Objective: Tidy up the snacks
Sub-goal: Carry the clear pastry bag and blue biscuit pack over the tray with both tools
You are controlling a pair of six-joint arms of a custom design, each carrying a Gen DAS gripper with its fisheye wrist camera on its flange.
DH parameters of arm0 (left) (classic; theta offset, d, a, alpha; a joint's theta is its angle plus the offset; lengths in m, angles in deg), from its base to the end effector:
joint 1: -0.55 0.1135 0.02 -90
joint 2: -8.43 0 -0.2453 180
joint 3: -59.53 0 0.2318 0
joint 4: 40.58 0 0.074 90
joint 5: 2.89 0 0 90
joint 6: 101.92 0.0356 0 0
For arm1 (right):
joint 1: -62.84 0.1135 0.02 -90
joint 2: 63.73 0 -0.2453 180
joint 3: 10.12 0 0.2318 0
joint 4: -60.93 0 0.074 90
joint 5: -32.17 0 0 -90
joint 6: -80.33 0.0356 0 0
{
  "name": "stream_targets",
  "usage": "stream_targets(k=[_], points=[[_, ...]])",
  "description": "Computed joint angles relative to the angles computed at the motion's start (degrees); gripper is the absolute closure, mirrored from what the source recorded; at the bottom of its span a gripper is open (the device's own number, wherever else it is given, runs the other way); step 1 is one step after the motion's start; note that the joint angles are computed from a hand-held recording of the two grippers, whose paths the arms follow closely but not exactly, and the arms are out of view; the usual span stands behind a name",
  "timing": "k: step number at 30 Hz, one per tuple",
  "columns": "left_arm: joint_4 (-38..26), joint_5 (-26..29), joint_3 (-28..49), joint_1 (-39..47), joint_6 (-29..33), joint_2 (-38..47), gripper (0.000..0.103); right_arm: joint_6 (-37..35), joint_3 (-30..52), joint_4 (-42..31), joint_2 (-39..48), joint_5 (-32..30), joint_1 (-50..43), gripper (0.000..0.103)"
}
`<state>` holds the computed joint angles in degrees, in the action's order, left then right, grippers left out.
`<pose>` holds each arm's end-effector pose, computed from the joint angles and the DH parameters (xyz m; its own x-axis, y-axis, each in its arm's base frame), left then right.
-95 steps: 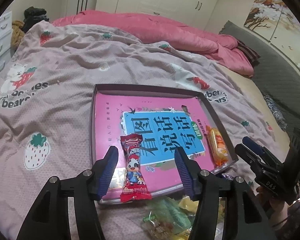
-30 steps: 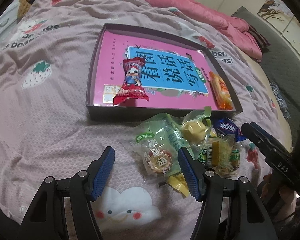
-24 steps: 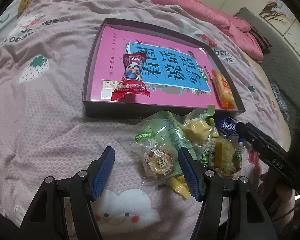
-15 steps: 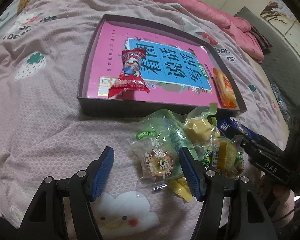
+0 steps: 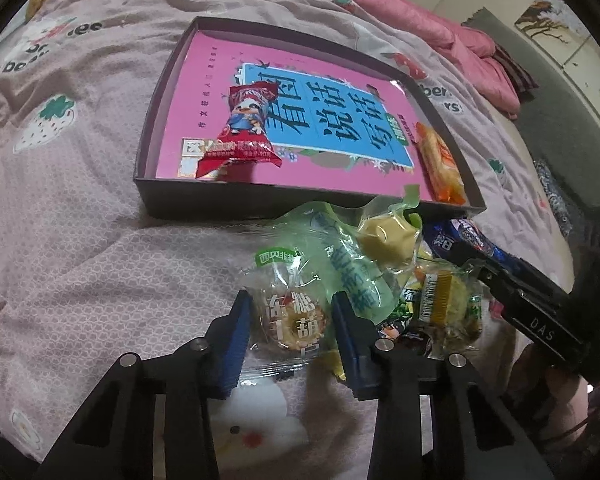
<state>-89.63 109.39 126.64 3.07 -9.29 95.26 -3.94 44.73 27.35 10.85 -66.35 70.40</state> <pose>0.2637 -0.0019 0.1805 -0.9258 0.0018 -0.3779 0.1391 0.9314 -0.3364 0.2355 0.0366 0.1841 -0.8127 -0.0083 -0.5826 -0.1374 0.9744 0.1779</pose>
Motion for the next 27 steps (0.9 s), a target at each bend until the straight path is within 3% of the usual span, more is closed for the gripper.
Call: stream_targets(k=[17, 27], points=[[-4.9, 4.0, 2.7, 4.1, 2.3, -9.4, 0.063, 0.9, -2.4, -1.5, -13.4, -2.4, 2.3, 0.051], [-3.3, 2.0, 3.5, 2.7, 2.0, -11.7, 0.064, 0.7, -2.9, 1.9, -16.5, -3.7, 3.0, 0.051]])
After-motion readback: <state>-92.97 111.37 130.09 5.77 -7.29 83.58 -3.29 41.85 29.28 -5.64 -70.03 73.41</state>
